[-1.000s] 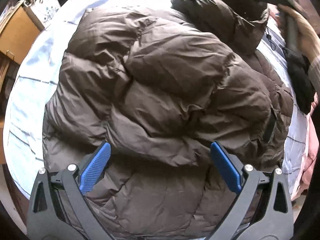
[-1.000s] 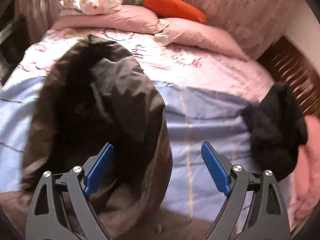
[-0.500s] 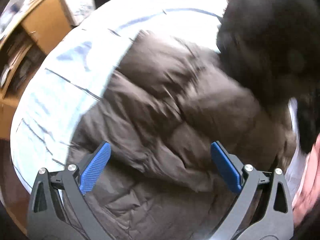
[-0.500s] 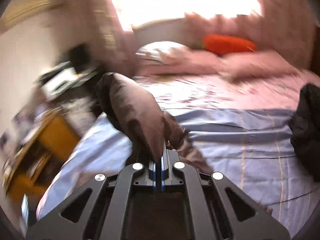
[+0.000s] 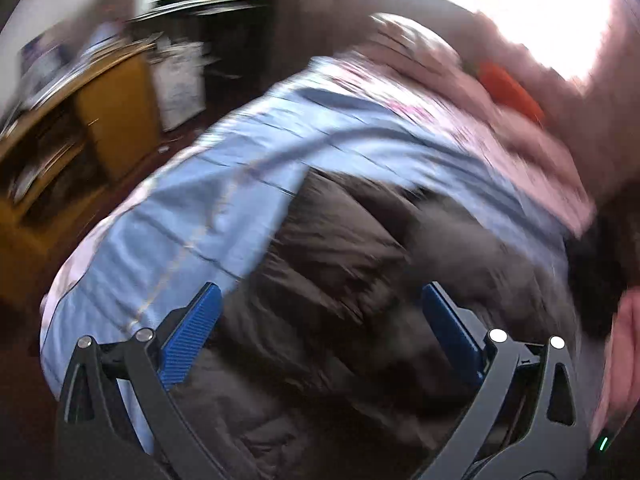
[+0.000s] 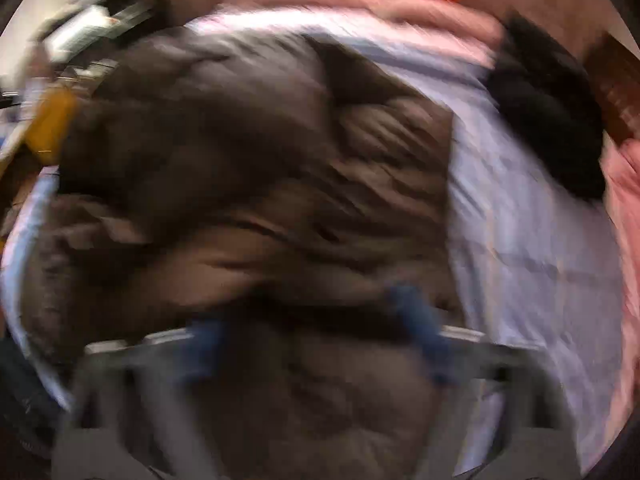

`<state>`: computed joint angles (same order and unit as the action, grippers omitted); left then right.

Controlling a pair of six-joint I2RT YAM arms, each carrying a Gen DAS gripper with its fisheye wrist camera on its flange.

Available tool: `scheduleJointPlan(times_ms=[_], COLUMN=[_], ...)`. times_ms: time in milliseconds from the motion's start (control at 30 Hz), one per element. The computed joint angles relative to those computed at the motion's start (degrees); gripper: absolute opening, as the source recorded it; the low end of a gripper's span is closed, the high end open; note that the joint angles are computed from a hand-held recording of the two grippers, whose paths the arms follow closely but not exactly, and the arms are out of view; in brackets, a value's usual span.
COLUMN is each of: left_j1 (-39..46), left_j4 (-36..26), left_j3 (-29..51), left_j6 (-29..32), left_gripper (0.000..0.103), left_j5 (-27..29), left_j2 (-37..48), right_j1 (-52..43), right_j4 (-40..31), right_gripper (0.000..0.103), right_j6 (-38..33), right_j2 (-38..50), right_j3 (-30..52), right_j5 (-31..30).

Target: Fold large clothes

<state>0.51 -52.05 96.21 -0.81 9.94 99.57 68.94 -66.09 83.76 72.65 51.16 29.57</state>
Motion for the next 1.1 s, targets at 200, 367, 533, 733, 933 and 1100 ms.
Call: scheduleJointPlan(times_ms=[200, 367, 533, 733, 933, 1100], left_j1=[-8.38, -13.28, -13.75, -15.24, -17.76, -17.66], left_j4=[-2.19, -1.58, -3.72, 0.32, 8.41, 20.26], left_j3=[-3.24, -6.99, -6.43, -8.01, -16.38, -25.26], left_j6=[5.06, 6.88, 6.30, 6.77, 7.47, 10.63], left_gripper=[0.101, 0.101, 0.101, 0.101, 0.101, 0.100], left_j5=[-0.80, -5.56, -8.06, -10.68, -16.43, -13.35], left_j2=[2.15, 4.12, 11.67, 14.46, 3.34, -9.93], right_j1=[7.03, -5.07, -14.62, -19.49, -12.81, -7.08], right_j4=[-7.21, 15.44, 27.00, 33.66, 25.10, 20.17], right_gripper=[0.028, 0.021, 0.021, 0.021, 0.021, 0.021], right_j6=[20.44, -10.25, -19.54, -22.22, -14.56, -6.73], right_j2=[-6.18, 2.51, 17.08, 20.72, 17.93, 14.96], right_j3=[4.32, 7.75, 6.89, 3.73, 8.32, 9.93], right_j5=[13.75, 4.63, -4.68, -7.36, -0.16, 7.16])
